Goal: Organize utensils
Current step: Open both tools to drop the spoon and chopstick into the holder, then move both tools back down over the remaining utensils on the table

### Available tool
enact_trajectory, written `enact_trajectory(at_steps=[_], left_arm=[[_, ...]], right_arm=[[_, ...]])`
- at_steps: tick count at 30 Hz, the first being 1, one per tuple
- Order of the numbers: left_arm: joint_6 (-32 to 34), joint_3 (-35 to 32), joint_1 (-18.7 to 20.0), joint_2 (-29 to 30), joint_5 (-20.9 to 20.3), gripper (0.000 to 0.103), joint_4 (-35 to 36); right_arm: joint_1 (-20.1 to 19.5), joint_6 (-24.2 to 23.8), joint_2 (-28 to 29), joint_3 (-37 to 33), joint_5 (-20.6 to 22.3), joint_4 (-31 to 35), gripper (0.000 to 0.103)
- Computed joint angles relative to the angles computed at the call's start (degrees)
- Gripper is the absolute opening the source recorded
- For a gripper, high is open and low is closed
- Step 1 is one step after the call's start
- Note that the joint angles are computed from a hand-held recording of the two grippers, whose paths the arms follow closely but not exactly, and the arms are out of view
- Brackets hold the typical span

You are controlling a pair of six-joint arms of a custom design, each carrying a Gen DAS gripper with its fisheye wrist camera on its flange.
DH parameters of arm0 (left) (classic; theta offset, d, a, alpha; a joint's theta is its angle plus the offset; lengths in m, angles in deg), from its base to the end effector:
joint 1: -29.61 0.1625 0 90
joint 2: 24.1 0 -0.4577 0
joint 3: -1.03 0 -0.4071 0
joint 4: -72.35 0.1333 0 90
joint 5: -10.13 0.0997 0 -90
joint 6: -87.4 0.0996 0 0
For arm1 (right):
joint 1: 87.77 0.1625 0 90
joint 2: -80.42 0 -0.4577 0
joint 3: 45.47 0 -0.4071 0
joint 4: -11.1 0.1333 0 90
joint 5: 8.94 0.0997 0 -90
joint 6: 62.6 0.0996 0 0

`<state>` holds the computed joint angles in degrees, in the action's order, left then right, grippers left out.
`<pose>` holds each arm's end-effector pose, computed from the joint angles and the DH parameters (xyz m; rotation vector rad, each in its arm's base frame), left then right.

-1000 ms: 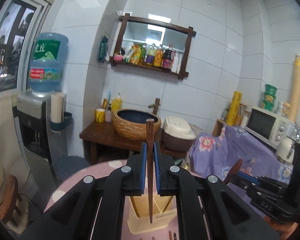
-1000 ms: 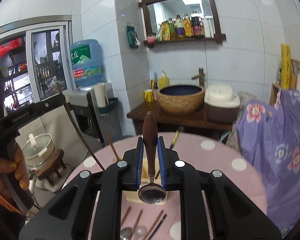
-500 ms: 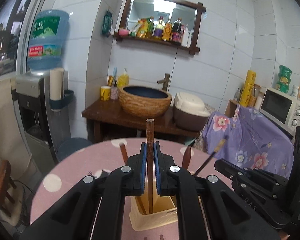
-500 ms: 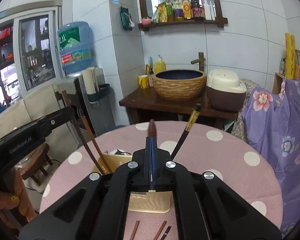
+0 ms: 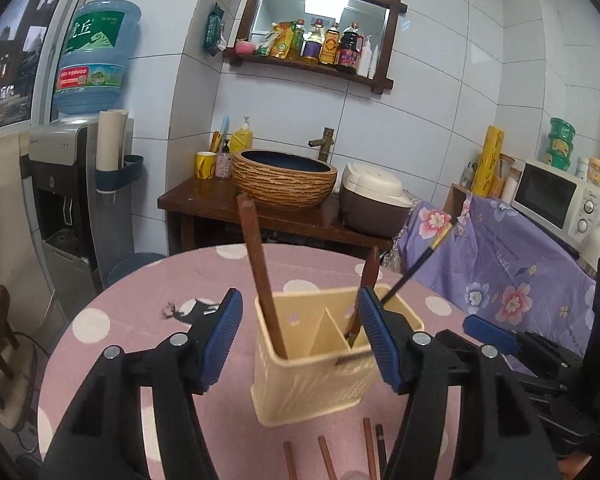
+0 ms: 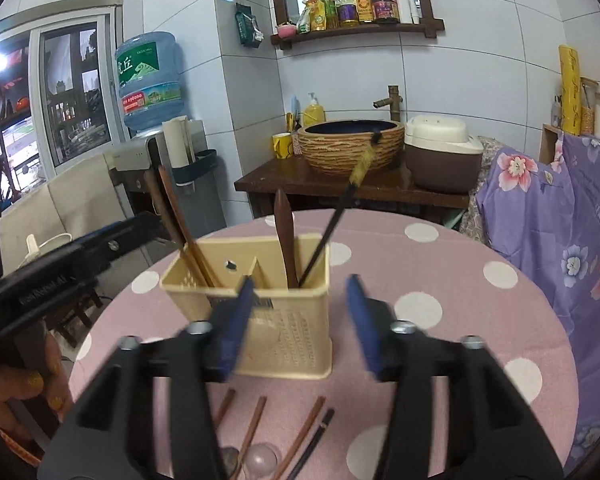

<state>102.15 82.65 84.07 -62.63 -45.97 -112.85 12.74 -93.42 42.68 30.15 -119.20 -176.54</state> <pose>-0.3008 -0.7459 0.1974 0.7036 2.3496 -1.3000 0.2457 -0.7825 0.2318 0.6011 -2.2744 1.2498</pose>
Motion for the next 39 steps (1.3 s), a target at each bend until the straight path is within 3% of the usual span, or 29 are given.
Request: enact_trajectory(at_steps=[3, 8, 16, 21, 28, 37, 39], left_arm=[[-2.0, 4.2, 0.3, -1.9, 0.4, 0.074, 0.1], [-3.5, 11.3, 0.5, -4.3, 5.5, 0.075, 1.9], [-9.1, 20.2, 0.7, -6.8, 10.1, 0.075, 0.8], [-10.6, 22.5, 0.6, -7.0, 11.1, 0.075, 1.3], [-11.2, 24.2, 0.3, -7.4, 10.9, 0.075, 0.7], [-13.1, 25.1, 0.6, -8.2, 9.5, 0.075, 2.0], [-13.5, 24.8, 0.7, -8.2, 9.1, 0.075, 2.4]], right_arm=[[-0.4, -0.1, -1.1, 3.8, -2.7, -1.8, 0.057], [-1.2, 0.1, -1.9, 10.2, -8.7, -4.1, 0.061], [-2.1, 7.8, -2.9, 19.6, -13.5, -3.2, 0.058], [-1.3, 10.4, -2.0, 21.5, -15.2, -2.9, 0.056], [0.2, 9.9, 0.4, 21.0, -20.0, -4.6, 0.05], [-1.6, 10.7, -2.4, 22.7, -20.9, -4.7, 0.049], [-2.8, 12.7, -4.2, 23.8, -16.8, -4.1, 0.049]])
